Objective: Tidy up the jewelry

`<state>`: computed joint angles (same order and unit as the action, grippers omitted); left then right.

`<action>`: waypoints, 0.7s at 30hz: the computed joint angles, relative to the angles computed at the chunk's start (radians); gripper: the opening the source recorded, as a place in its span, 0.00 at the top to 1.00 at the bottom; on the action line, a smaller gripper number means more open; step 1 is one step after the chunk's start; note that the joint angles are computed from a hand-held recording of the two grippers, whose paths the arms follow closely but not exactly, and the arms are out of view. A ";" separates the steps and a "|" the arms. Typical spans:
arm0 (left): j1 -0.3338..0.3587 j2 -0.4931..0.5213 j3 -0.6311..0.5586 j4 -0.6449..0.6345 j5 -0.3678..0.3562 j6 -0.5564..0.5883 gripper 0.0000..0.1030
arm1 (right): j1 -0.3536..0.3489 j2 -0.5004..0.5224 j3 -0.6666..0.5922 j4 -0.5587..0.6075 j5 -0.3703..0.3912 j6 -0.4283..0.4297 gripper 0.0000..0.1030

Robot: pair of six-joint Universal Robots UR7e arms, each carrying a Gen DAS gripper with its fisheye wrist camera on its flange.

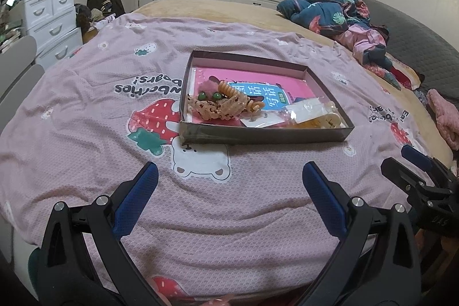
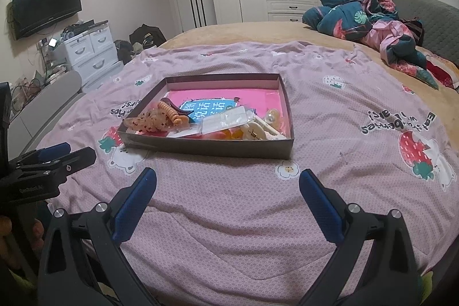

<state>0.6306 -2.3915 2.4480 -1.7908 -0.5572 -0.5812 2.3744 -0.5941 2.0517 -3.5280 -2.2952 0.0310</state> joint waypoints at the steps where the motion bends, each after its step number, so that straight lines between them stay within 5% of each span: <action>1: -0.001 0.000 0.000 0.002 0.001 0.001 0.09 | 0.000 0.000 0.001 -0.001 0.000 0.000 0.04; 21: -0.009 -0.006 -0.008 0.018 -0.004 -0.020 0.09 | 0.000 -0.002 0.007 -0.007 -0.001 -0.006 0.04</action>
